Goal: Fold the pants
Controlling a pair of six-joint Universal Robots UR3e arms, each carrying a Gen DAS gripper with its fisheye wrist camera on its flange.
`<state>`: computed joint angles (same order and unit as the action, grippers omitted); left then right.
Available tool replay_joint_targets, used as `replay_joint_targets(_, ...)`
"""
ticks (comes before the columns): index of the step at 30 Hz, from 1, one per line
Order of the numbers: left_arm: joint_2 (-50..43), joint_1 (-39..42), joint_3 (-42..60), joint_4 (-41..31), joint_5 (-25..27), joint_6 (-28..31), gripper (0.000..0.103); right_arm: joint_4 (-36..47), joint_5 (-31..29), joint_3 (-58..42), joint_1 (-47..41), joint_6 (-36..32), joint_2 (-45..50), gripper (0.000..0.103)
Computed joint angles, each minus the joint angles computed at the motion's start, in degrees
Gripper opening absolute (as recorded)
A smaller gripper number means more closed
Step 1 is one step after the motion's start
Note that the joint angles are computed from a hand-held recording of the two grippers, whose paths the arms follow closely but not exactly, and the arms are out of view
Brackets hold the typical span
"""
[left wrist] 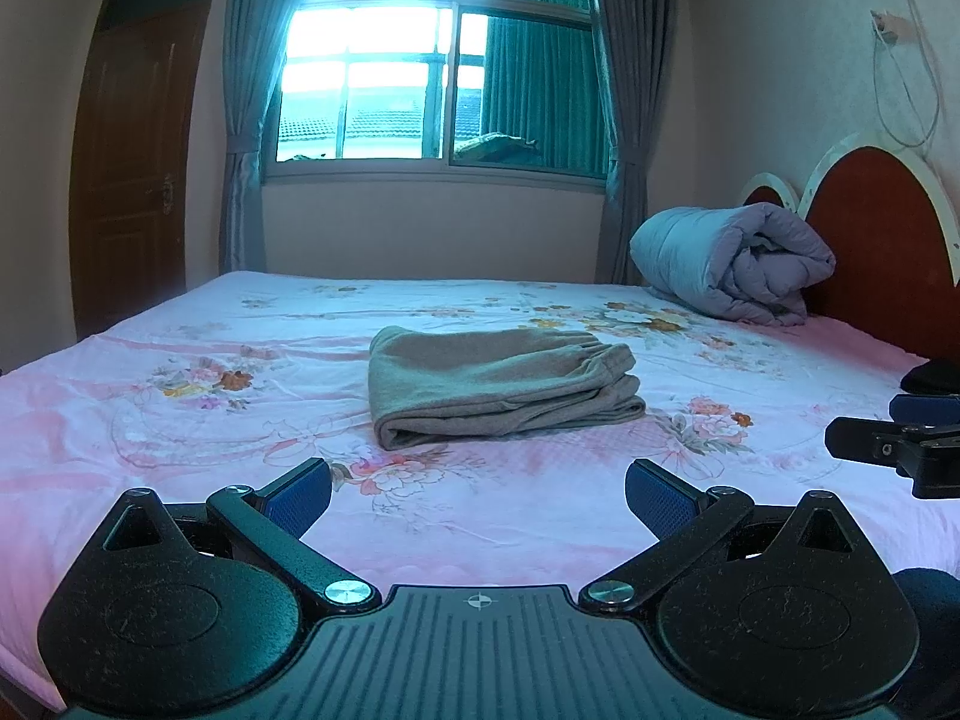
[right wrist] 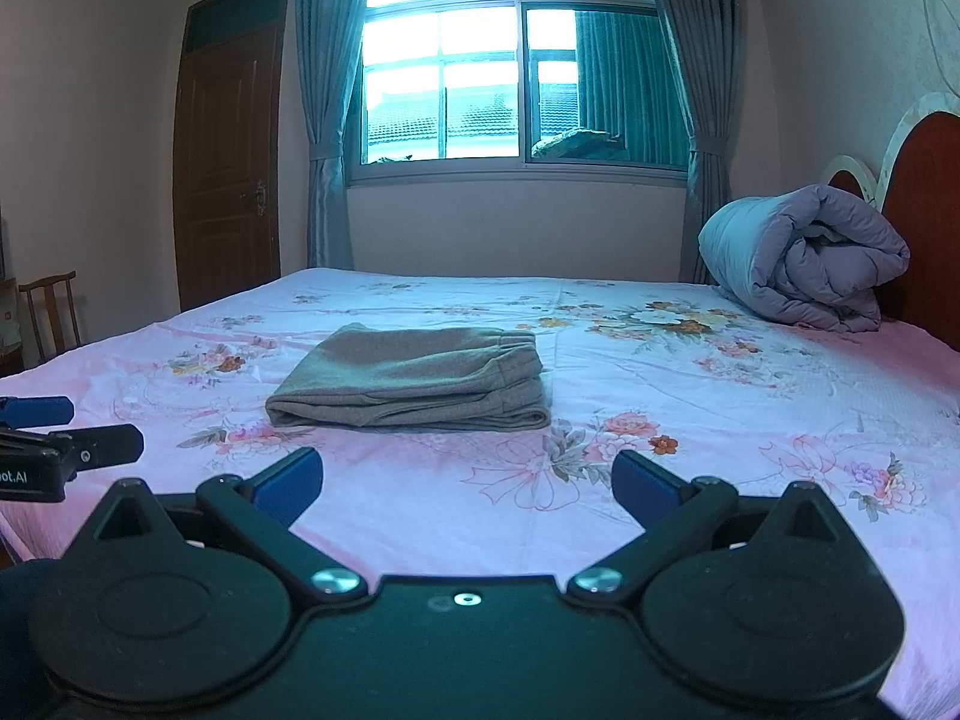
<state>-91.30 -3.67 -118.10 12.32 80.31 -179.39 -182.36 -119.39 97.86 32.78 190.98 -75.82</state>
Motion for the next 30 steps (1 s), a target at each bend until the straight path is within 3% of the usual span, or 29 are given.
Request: replay_joint_targets(30,-0.04,1.28,-1.23,2.86,-1.07,0.43,0.103,0.04,0.12,0.09,-0.05,-0.12,-0.14,0.097)
